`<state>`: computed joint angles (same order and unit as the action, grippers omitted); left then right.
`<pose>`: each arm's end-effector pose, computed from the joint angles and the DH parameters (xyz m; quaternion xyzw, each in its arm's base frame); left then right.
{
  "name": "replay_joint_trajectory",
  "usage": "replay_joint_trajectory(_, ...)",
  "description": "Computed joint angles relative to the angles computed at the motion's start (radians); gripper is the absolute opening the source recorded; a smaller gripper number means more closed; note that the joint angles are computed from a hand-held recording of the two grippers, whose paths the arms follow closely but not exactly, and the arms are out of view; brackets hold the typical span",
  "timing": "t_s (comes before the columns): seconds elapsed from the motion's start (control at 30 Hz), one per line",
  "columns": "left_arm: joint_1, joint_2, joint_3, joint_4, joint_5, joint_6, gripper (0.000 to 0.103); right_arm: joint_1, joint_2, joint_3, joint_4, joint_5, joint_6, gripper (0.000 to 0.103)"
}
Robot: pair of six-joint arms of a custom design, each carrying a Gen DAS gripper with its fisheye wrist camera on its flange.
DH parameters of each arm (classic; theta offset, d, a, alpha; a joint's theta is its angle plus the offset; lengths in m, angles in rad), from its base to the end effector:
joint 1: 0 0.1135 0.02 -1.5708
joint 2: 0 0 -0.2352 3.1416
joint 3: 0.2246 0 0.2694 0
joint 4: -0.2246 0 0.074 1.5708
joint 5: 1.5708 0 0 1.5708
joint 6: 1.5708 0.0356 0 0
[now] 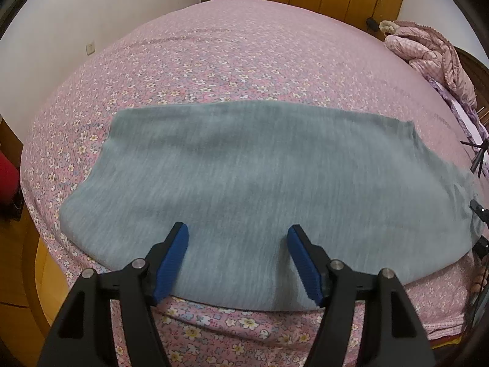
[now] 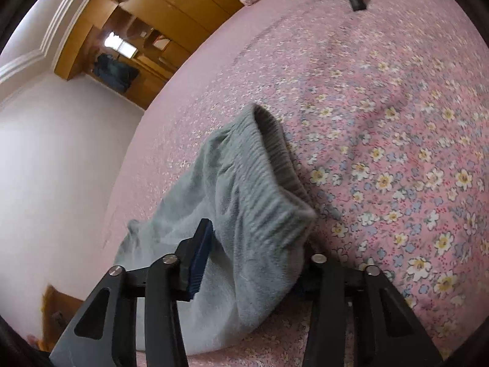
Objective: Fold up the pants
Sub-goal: 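Grasp the elastic waistband with the right gripper and lift it, then carry the held waistband over onto the pants with the right gripper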
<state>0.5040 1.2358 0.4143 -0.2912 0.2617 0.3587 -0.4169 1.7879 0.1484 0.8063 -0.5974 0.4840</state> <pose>0.1913 0.0950 0.0870 -0.0405 0.9652 -0.0213 0.2576 0.1746 -0.0554 0.0005 0.2926 0.8487 0.2859 0.3351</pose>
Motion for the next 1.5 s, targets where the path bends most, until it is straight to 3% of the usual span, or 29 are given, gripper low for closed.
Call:
replay_joint_trajectory(0.07, 0.012, 0.005, 0.006, -0.007, 0.016, 0.003, 0.071, -0.019, 0.015, 0.003, 0.009, -0.024, 0.017, 0.035)
replay_joint_trajectory(0.1, 0.019, 0.006, 0.008, -0.011, 0.023, 0.004, 0.071, -0.032, 0.014, -0.002, 0.001, -0.028, 0.004, 0.025)
replay_joint_trajectory(0.2, 0.035, 0.016, 0.021, -0.023, 0.043, 0.001, 0.071, -0.018, -0.05, -0.009, -0.054, -0.014, -0.019, 0.016)
replay_joint_trajectory(0.27, 0.041, 0.016, 0.028, -0.031, 0.049, 0.002, 0.071, -0.005, -0.18, -0.032, -0.15, 0.013, -0.059, 0.014)
replay_joint_trajectory(0.4, 0.055, 0.009, 0.039, -0.05, 0.054, 0.004, 0.071, 0.156, -0.56, -0.077, -0.413, 0.184, -0.097, 0.013)
replay_joint_trajectory(0.5, 0.07, 0.0, 0.044, -0.06, 0.059, 0.005, 0.071, 0.291, -0.734, -0.065, -0.562, 0.305, -0.093, 0.013)
replay_joint_trajectory(0.7, 0.115, -0.008, 0.061, -0.087, 0.077, 0.019, 0.071, 0.445, -0.814, 0.008, -0.697, 0.421, -0.144, 0.013)
replay_joint_trajectory(0.87, 0.166, -0.014, 0.082, -0.113, 0.097, 0.043, 0.071, 0.52, -0.938, 0.023, -0.833, 0.447, -0.217, 0.013)
replay_joint_trajectory(1.17, 0.218, -0.027, 0.107, -0.156, 0.111, 0.059, 0.071, 0.789, -0.724, 0.176, -0.79, 0.538, -0.206, 0.013)
replay_joint_trajectory(1.5, 0.297, -0.011, 0.137, -0.179, 0.135, 0.112, 0.071, 0.952, -0.553, 0.283, -0.749, 0.552, -0.148, 0.013)
